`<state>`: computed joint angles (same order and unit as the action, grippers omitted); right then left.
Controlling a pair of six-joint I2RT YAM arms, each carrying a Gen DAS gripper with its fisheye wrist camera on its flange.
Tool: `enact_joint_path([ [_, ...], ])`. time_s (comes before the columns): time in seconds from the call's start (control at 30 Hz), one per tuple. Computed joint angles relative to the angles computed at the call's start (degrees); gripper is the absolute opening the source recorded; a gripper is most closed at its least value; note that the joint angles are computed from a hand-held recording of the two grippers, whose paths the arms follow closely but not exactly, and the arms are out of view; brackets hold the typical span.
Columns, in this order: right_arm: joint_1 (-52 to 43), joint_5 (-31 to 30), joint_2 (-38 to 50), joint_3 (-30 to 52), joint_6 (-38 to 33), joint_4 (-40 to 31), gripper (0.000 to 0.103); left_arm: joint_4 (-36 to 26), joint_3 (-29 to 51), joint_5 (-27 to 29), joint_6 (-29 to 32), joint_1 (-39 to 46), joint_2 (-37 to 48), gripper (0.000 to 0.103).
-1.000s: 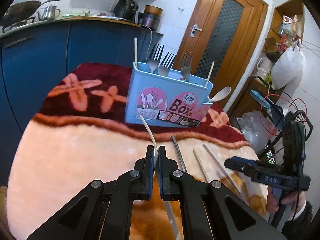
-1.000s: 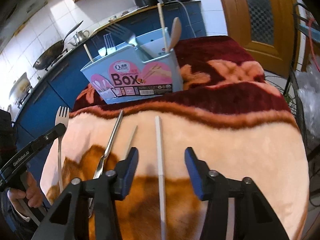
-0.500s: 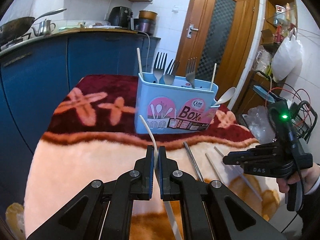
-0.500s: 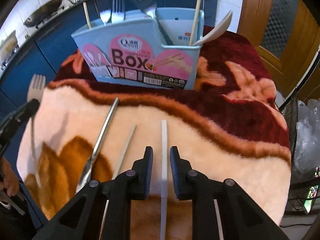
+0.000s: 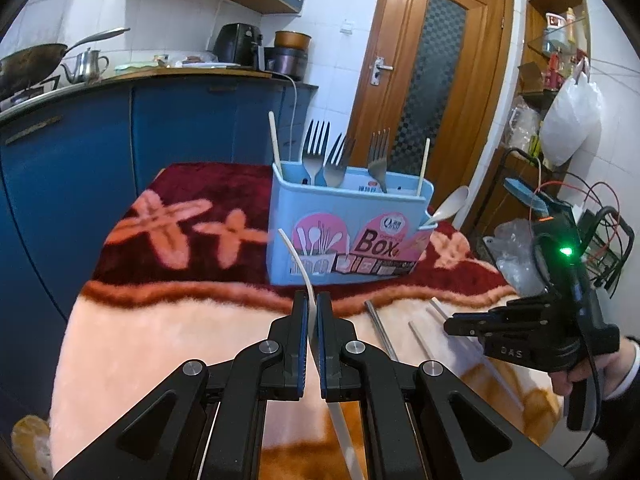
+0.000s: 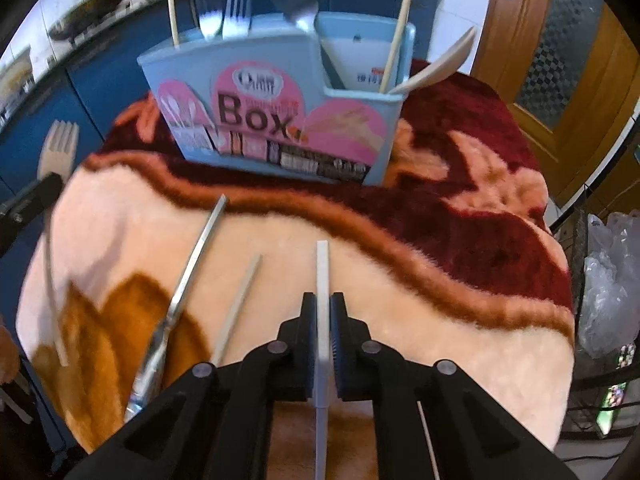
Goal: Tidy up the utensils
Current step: 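Lift both chopsticks into the blue Box and open both grippers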
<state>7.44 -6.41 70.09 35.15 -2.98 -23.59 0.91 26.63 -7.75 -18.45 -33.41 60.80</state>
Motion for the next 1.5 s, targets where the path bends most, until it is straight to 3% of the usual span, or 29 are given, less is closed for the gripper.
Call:
enact_joint_path([
  [0.2,-5.0,-8.2,-11.4,-4.3,2.2,3.2,0.008,1.7,1.5,-2.9,1.4,-0.1,-0.7,0.004],
  [0.5,-6.9,-11.9,-21.2,-9.4,8.8,15.2,0.008,8.9,7.1,-7.9,4.3,1.2,4.6,0.004],
  [1.03,-8.6,-16.1,-15.8,-8.9,12.3,29.6,0.009,34.5,15.9,-18.0,14.0,1.7,20.5,0.004],
  [1.3,-9.7,-17.4,-13.5,-8.6,12.9,33.8,0.009,41.5,17.0,-19.1,11.8,4.1,28.8,0.004],
  [1.5,-6.8,-11.5,-8.0,-4.3,13.4,37.6,0.009,43.9,16.2,-17.1,10.5,5.1,31.8,0.004],
])
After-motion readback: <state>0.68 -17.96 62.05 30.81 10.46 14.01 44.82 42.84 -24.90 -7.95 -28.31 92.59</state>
